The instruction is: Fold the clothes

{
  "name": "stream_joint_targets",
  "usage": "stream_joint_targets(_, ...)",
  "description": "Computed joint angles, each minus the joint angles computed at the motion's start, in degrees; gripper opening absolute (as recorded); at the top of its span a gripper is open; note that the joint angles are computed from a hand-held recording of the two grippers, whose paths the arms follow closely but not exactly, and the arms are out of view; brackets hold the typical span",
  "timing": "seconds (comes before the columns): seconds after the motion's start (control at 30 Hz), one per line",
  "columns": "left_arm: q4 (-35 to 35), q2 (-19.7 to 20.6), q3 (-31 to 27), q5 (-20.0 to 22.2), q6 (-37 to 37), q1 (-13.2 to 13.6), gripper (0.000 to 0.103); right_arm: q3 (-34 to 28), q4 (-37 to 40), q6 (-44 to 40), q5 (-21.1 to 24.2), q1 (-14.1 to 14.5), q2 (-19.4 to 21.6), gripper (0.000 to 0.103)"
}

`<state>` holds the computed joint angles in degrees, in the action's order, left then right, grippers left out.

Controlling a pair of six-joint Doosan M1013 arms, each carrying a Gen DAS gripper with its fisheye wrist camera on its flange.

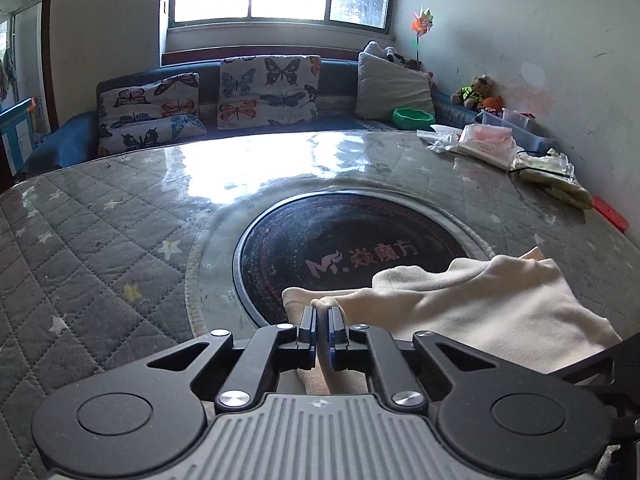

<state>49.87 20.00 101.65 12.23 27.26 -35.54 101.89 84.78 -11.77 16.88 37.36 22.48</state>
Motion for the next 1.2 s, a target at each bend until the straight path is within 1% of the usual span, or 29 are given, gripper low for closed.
stream_joint_targets(0.07, 1.5, 0.0, -0.1, 0.3, -1.3, -0.1, 0.007, -0.4, -5.1, 4.4, 0.8, 0.2, 0.5, 0.034)
stream_joint_targets(0.13, 2.5, 0.2, -0.3, 1.4, -1.8, -0.3, 0.007, -0.4, -5.9, 4.7, 0.5, 0.5, 0.6, 0.037)
stream_joint_targets(0.23, 0.8, 0.6, -0.5, 2.2, -0.3, -0.3, 0.007, 0.8, 0.1, 1.0, 1.4, 0.0, -0.4, 0.037)
stream_joint_targets(0.33, -0.5, 0.6, -0.4, 2.0, 0.0, 0.0, 0.007, 2.9, 4.1, -0.4, 3.1, -1.3, -2.6, 0.036)
stream_joint_targets(0.47, -0.7, 0.6, -0.3, 2.1, -0.1, -0.1, 0.007, 6.2, 4.8, 3.9, 1.2, -2.8, -5.8, 0.036)
stream_joint_targets(0.53, 0.1, 0.4, -0.3, 2.1, -1.0, -0.2, 0.009, 8.1, 3.8, 7.9, -1.2, -3.8, -7.5, 0.037)
stream_joint_targets(0.57, 1.3, 0.3, -0.2, 2.3, -2.1, -0.3, 0.011, 8.7, 2.6, 10.3, -2.5, -4.2, -8.2, 0.037)
stream_joint_targets(0.6, 2.2, 0.2, -0.1, 2.4, -3.1, -0.4, 0.011, 9.3, 0.6, 14.0, -4.0, -4.8, -8.9, 0.037)
stream_joint_targets(0.67, 5.1, -0.1, 0.1, 2.8, -6.4, -0.6, 0.011, 10.4, -5.1, 23.2, -6.4, -6.2, -9.9, 0.037)
stream_joint_targets(0.7, 6.7, -0.3, 0.3, 2.7, -8.1, -0.7, 0.011, 10.6, -7.1, 26.2, -7.1, -6.5, -10.1, 0.037)
stream_joint_targets(0.77, 10.0, -0.9, 0.7, 2.4, -11.5, -1.0, 0.011, 11.0, -15.9, 37.3, -8.3, -7.4, -9.8, 0.037)
stream_joint_targets(0.8, 10.8, -1.1, 0.9, 2.2, -12.2, -1.3, 0.011, 11.1, -18.7, 41.1, -8.6, -8.0, -9.5, 0.035)
stream_joint_targets(0.83, 11.6, -1.3, 1.0, 1.9, -12.8, -1.5, 0.011, 11.3, -18.6, 41.9, -8.2, -8.9, -9.4, 0.034)
stream_joint_targets(0.87, 11.8, -1.5, 1.1, 1.8, -12.6, -1.7, 0.011, 11.4, -15.7, 39.7, -6.9, -9.8, -9.7, 0.034)
stream_joint_targets(0.9, 11.5, -1.6, 1.2, 1.5, -12.0, -1.9, 0.011, 11.4, -13.1, 36.8, -7.0, -10.0, -9.8, 0.034)
stream_joint_targets(0.97, 10.6, -1.6, 1.1, 1.0, -10.5, -2.2, 0.014, 10.6, -5.7, 28.4, -8.2, -10.1, -9.3, 0.034)
stream_joint_targets(1.0, 9.4, -1.5, 1.0, 0.9, -9.1, -2.3, 0.016, 9.8, -5.4, 27.7, -8.8, -10.2, -8.9, 0.034)
stream_joint_targets(1.03, 7.4, -1.2, 0.7, 0.8, -7.2, -2.3, 0.016, 9.0, -5.3, 27.5, -9.3, -10.3, -8.5, 0.034)
stream_joint_targets(1.1, 0.8, -0.4, -0.2, 0.8, -0.8, -2.3, 0.016, 7.5, -7.0, 29.4, -9.8, -10.5, -7.2, 0.034)
stream_joint_targets(1.2, -6.6, 0.8, -1.4, 1.0, 6.5, -2.3, 0.016, 5.6, -12.8, 36.2, -9.3, -10.9, -5.2, 0.035)
